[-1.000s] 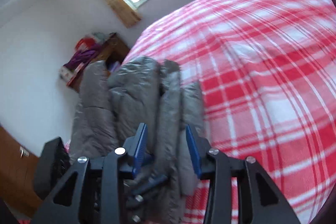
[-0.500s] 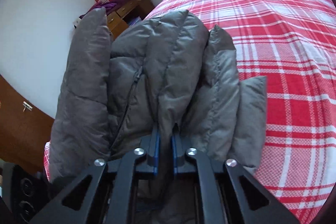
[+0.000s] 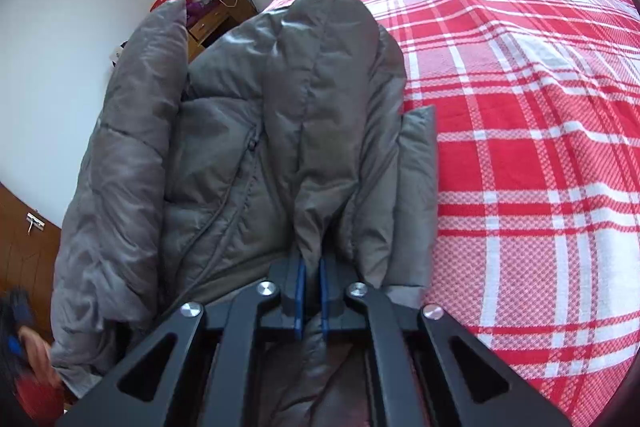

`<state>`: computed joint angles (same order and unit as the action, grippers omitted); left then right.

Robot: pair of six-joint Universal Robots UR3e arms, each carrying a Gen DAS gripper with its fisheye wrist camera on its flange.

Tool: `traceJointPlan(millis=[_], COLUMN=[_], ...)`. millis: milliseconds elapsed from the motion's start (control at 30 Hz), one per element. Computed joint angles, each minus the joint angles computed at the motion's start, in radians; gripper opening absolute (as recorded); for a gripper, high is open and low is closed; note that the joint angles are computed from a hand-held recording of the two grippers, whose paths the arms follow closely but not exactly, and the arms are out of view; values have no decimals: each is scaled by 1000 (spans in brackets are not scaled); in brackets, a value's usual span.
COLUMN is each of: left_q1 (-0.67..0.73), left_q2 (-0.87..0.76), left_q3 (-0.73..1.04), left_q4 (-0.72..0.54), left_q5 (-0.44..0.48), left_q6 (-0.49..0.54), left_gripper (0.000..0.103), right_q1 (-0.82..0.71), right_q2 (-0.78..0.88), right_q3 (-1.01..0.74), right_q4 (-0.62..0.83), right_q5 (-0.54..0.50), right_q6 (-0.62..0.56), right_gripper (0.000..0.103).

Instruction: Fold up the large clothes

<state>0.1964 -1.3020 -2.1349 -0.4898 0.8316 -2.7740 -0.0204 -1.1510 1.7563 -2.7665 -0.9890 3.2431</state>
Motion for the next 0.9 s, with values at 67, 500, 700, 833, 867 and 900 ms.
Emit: traceJointPlan(millis=[67, 500, 700, 833, 867, 900], left_q1=[-18, 29, -13, -44, -62, -82], left_q2=[-166, -781, -783, -746, -735, -729], left_q3=[85, 245, 330, 362, 380, 393], left_q4=[159, 681, 601, 564, 550, 547], left_q5=[154, 25, 69, 93, 111, 129], left_q6=[-210, -826, -790, -741, -726, -717], left_gripper=[73, 73, 73, 73, 73, 73], right_q1=[7, 37, 246, 213, 212, 199], right_q2=[-7, -243, 151, 111, 62, 8], right_q3=[1, -27, -601, -522, -450, -372], right_q4=[-7, -86, 236, 210, 138, 76], right_q5=[-17, 32, -188, -36, -52, -53], right_q6=[11, 91, 62, 44, 32, 31], right_gripper=[6, 92, 55, 12, 11, 11])
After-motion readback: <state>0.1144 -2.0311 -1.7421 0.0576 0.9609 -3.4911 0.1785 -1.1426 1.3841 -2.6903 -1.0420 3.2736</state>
